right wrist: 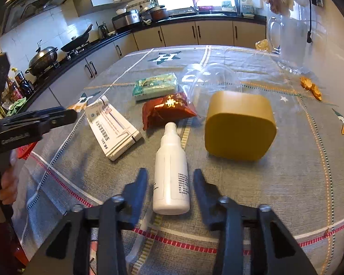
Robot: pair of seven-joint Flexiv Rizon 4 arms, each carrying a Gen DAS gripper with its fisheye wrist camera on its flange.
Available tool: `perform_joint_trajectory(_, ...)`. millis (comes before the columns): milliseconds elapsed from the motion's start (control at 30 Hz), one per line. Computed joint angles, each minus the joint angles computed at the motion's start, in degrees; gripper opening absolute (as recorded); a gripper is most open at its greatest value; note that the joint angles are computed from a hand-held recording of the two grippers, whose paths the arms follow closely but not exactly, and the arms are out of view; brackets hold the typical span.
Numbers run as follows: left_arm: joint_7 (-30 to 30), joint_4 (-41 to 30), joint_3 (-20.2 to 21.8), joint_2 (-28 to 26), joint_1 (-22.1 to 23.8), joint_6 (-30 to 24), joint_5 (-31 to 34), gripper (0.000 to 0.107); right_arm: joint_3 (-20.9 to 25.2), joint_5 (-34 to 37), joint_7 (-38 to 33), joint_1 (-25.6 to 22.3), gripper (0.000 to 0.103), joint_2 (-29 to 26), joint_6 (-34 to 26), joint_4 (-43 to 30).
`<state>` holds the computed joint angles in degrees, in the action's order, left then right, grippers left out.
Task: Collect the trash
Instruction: 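Move both grippers back to the items on the table, then grasp the white medicine box with the left gripper while the right gripper grasps the white spray bottle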
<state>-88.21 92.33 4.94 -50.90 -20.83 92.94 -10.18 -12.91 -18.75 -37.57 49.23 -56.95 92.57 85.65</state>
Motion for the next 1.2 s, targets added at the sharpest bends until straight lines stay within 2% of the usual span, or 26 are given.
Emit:
perform_joint_trajectory(33, -0.5, -0.5, 0.8, -0.4, -0.6, -0.2, -0.3, 0.052, 0.0, -0.1, -0.1, 0.0, 0.033, 0.0, 0.1, 0.1)
perform_joint_trajectory(200, -1.5, -3.2, 1.0, -2.1, -0.5, -1.5, -0.8, 0.051, -1.5, 0.7, 0.0, 1.3, 0.033, -0.2, 1.9, 0.9)
perform_joint_trajectory(333, -1.4, -5.4, -0.4, -3.3, 0.7, -3.8, -0.8, 0.033, 0.7, 1.8, -0.9, -0.3, 0.033, -0.5, 2.9, 0.5)
perform_joint_trajectory(467, -2.1, -7.4, -0.5, -4.6, 1.0, -5.3, -0.4, 0.022, 1.4, 2.6, -1.7, -0.8, 0.033, -0.6, 3.4, 0.4)
perform_joint_trajectory(533, -2.3, -7.9, -0.9, -5.0, 1.4, -5.8, -0.1, 0.011, 1.4, 3.0, -2.0, -0.7, 0.033, -0.6, 3.5, 0.4)
perform_joint_trajectory(633, -2.4, -7.5, -1.8, -4.9, 1.9, -5.1, 0.3, 0.006, 1.5, 3.4, -2.5, -0.8, 0.033, -0.7, 3.7, 0.3)
perform_joint_trajectory(800, -2.5, -5.5, -2.2, -3.7, 2.0, -2.8, 1.0, 0.005, -0.3, 4.7, -2.7, 0.8, 0.033, -0.7, 5.0, 0.9)
perform_joint_trajectory(1000, -2.6, 0.1, -2.2, -1.0, 1.6, 2.8, 0.9, 0.005, -4.1, 7.3, -2.7, 4.0, 0.033, -0.6, 6.5, 2.1)
perform_joint_trajectory(1200, -2.0, 6.5, -2.9, 2.3, 1.8, 8.6, -0.1, 0.005, -5.8, 10.1, -3.1, 6.2, 0.033, 0.2, 8.4, 4.2)
